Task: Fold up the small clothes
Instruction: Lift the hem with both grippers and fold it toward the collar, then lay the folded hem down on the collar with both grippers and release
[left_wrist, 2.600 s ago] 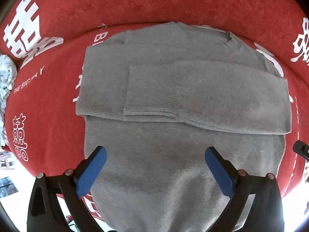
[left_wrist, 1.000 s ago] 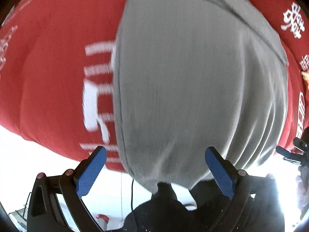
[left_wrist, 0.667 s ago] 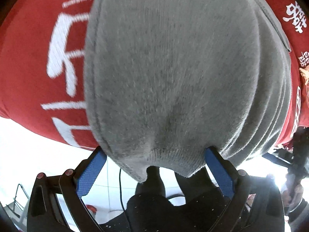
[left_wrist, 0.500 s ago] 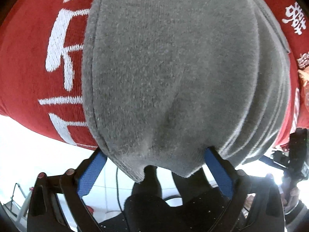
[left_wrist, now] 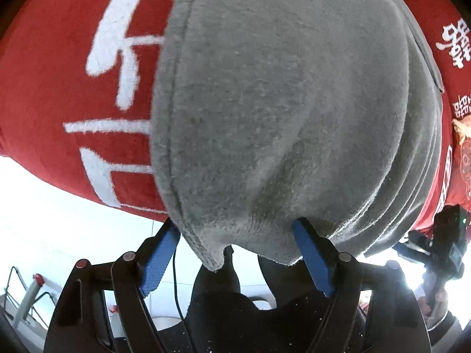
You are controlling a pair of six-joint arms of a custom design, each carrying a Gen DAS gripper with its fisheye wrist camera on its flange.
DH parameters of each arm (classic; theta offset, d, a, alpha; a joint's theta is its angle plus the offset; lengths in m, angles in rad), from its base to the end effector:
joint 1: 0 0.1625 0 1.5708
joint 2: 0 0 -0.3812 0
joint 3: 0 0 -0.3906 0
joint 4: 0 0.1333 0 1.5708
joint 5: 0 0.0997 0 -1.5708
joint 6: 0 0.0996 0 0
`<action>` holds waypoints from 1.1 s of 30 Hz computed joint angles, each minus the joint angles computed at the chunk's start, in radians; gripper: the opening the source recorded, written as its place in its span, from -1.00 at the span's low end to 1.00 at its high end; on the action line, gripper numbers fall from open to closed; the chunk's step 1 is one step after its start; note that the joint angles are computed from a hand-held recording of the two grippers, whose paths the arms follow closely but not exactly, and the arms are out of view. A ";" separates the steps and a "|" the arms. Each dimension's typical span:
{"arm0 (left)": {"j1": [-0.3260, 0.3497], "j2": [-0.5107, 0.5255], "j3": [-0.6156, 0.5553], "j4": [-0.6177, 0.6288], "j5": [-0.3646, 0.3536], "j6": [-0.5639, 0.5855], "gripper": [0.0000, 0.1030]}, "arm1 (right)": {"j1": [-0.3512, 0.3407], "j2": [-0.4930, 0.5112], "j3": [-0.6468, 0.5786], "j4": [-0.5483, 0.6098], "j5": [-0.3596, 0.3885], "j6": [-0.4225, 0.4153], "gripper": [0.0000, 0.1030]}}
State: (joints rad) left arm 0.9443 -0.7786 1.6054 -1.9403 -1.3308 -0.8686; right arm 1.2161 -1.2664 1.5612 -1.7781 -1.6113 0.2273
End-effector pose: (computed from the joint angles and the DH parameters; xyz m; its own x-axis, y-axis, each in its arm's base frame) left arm -0.2144 -0.5640 0.0120 -0.8701 -0.1321 -0.4748 -0.2140 0.9691 0.1224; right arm -0.0797 -0.5875 0.3048 -0.8361 0.5454 0.0590 0.5485 0.8327 0.0760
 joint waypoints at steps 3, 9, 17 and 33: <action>-0.010 -0.003 -0.014 0.025 0.006 0.010 0.45 | 0.004 0.011 0.002 -0.012 0.023 0.012 0.27; -0.027 -0.024 -0.005 0.004 -0.034 0.058 -0.80 | 0.015 -0.007 0.010 0.015 0.056 -0.010 -0.76; -0.037 -0.062 -0.054 -0.101 -0.109 0.149 -0.80 | 0.040 0.003 -0.075 -0.002 0.268 -0.076 -0.77; 0.058 0.201 -0.544 -0.031 0.081 0.255 -0.80 | 0.048 0.322 -0.461 -0.152 0.201 0.099 -0.77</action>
State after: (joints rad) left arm 1.0024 -0.5777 1.0612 -1.9709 -1.2497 -0.6135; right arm 1.2641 -0.9444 1.0997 -1.9306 -1.4108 0.3263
